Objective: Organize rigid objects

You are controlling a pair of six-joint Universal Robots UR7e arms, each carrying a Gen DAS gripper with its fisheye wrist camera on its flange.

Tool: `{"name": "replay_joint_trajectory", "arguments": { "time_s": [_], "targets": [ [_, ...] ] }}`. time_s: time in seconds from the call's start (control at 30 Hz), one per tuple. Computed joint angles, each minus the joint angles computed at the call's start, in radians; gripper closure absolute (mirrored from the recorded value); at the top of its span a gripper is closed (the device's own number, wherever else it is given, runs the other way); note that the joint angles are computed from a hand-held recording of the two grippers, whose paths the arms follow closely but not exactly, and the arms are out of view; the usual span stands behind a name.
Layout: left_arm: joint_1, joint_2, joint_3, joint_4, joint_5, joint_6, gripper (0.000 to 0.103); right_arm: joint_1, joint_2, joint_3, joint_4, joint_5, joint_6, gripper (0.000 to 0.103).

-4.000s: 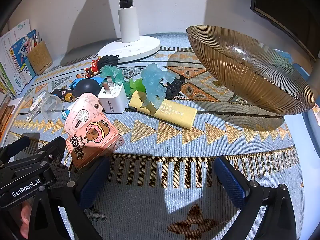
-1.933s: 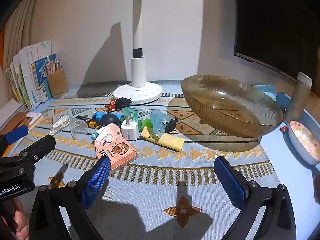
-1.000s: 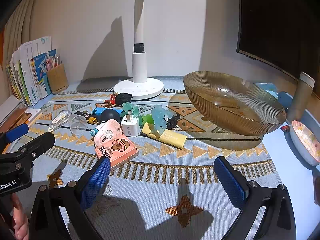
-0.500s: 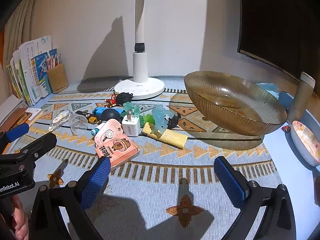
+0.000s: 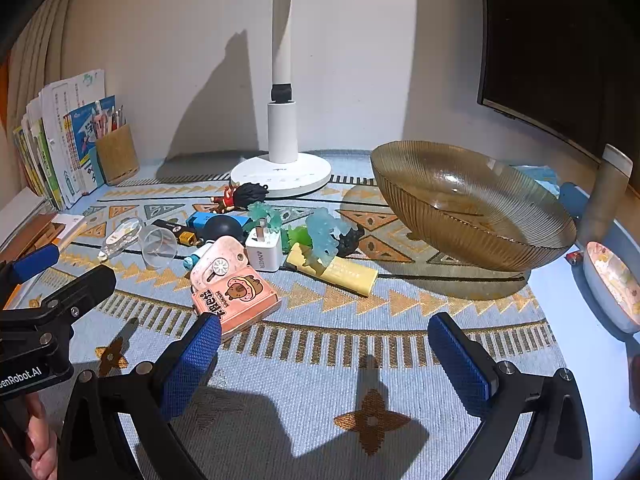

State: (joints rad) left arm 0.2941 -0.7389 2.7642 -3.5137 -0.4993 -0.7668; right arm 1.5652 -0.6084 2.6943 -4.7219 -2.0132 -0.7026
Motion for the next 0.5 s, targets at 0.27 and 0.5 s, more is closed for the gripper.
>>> {"name": "replay_joint_trajectory", "arguments": {
  "time_s": [0.27,0.5],
  "targets": [
    [0.000,-0.002,-0.002,0.011,0.002,0.000,0.001,0.001,0.000,-0.001,0.001,-0.002,0.000,0.000],
    [0.001,-0.002,-0.003,0.010,0.000,0.001,0.001,0.002,0.000,-0.001,0.002,-0.002,0.002,0.000]
  ]
}}
